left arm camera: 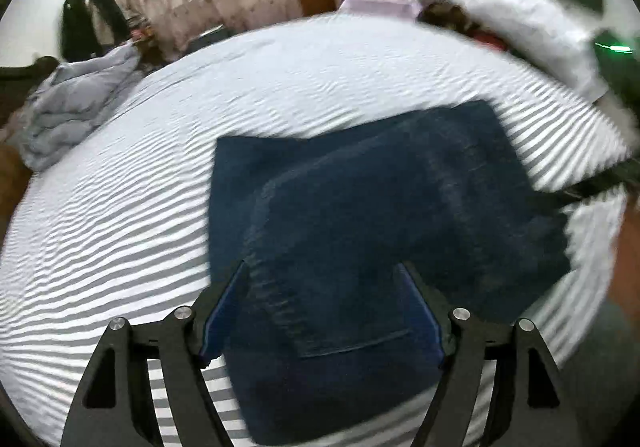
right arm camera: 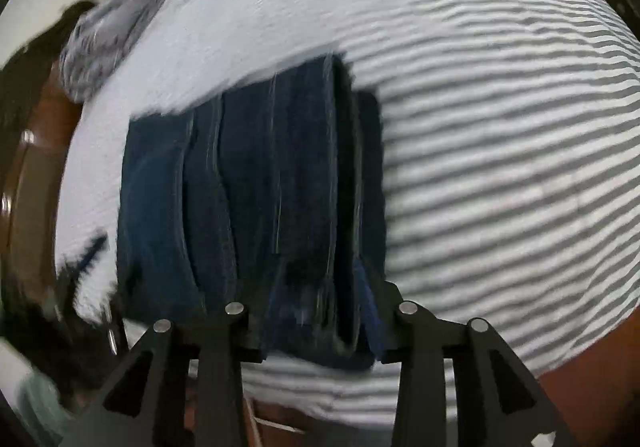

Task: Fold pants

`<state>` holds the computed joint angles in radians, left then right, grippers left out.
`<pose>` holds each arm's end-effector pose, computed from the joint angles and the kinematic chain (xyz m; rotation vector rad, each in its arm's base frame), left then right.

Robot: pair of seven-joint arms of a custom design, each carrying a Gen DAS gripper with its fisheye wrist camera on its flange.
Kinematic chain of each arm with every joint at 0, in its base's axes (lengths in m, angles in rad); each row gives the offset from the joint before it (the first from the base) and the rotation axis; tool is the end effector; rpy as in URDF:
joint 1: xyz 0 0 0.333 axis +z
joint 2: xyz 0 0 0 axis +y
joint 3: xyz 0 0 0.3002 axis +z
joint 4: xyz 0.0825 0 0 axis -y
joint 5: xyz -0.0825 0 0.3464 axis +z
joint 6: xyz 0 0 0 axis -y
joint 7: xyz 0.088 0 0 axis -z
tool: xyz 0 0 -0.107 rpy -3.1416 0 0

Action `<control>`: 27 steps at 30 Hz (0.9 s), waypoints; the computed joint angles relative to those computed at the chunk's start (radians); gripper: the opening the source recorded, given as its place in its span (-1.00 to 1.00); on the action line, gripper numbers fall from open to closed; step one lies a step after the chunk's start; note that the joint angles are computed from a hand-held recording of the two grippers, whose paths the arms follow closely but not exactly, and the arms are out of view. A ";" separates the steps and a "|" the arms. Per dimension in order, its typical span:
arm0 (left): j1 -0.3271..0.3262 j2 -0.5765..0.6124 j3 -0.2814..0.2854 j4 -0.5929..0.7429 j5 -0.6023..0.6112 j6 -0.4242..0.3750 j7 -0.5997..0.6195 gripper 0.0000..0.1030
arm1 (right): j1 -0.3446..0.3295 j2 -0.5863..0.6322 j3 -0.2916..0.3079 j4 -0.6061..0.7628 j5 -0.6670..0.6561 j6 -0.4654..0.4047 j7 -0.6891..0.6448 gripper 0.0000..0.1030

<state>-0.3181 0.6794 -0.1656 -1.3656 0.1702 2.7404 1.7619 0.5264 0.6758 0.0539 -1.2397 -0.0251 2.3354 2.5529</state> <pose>0.6623 -0.3165 0.4089 -1.0568 2.3727 -0.7408 0.6169 0.3903 0.4148 -1.4950 2.2732 0.0103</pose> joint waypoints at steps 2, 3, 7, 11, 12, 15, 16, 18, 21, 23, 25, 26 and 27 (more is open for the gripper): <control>0.001 0.025 -0.001 0.022 0.002 -0.066 0.018 0.46 | 0.028 0.006 -0.012 0.005 -0.039 -0.033 0.000 -0.38; 0.001 0.019 0.004 -0.004 0.007 -0.038 0.015 0.46 | 0.041 -0.002 -0.019 -0.011 -0.058 -0.030 0.005 -0.38; 0.006 0.010 0.008 -0.049 0.008 0.023 -0.004 0.46 | 0.046 -0.015 -0.020 -0.051 -0.073 -0.004 0.030 -0.35; 0.010 0.032 -0.004 0.017 -0.015 -0.069 0.002 0.47 | 0.026 -0.003 -0.010 -0.033 -0.055 -0.018 0.025 -0.24; 0.009 0.035 -0.003 0.031 -0.014 -0.084 0.005 0.47 | 0.026 -0.006 -0.011 -0.034 -0.057 -0.019 0.024 -0.22; 0.004 0.037 -0.003 0.069 -0.023 -0.140 -0.008 0.47 | 0.011 -0.029 -0.003 -0.080 -0.038 0.046 0.020 -0.20; 0.007 0.050 -0.007 0.100 -0.032 -0.164 -0.008 0.47 | 0.001 -0.051 0.004 -0.123 -0.022 0.091 0.020 -0.19; 0.015 0.045 -0.020 0.112 -0.052 -0.191 -0.004 0.47 | -0.015 -0.101 0.013 -0.213 0.000 0.171 0.014 -0.14; 0.010 0.025 -0.009 0.099 -0.041 -0.187 -0.008 0.47 | -0.021 -0.127 0.009 -0.246 -0.003 0.196 0.002 0.04; 0.015 0.018 -0.010 0.101 -0.041 -0.184 -0.001 0.47 | -0.032 -0.142 0.014 -0.274 0.003 0.224 -0.016 0.04; 0.021 0.009 -0.016 0.104 -0.053 -0.192 -0.002 0.47 | -0.044 -0.145 0.018 -0.284 0.017 0.236 -0.027 0.04; 0.027 0.019 -0.020 0.130 -0.064 -0.209 -0.001 0.47 | -0.055 -0.150 0.025 -0.301 0.033 0.261 -0.035 0.05; 0.031 0.029 -0.022 0.152 -0.074 -0.226 -0.004 0.47 | -0.063 -0.157 0.028 -0.319 0.046 0.280 -0.041 0.10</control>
<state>-0.2870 0.7086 -0.1873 -1.2137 0.0965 2.5140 1.7583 0.4638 0.5188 0.0821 -1.5585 0.0205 2.6155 2.5124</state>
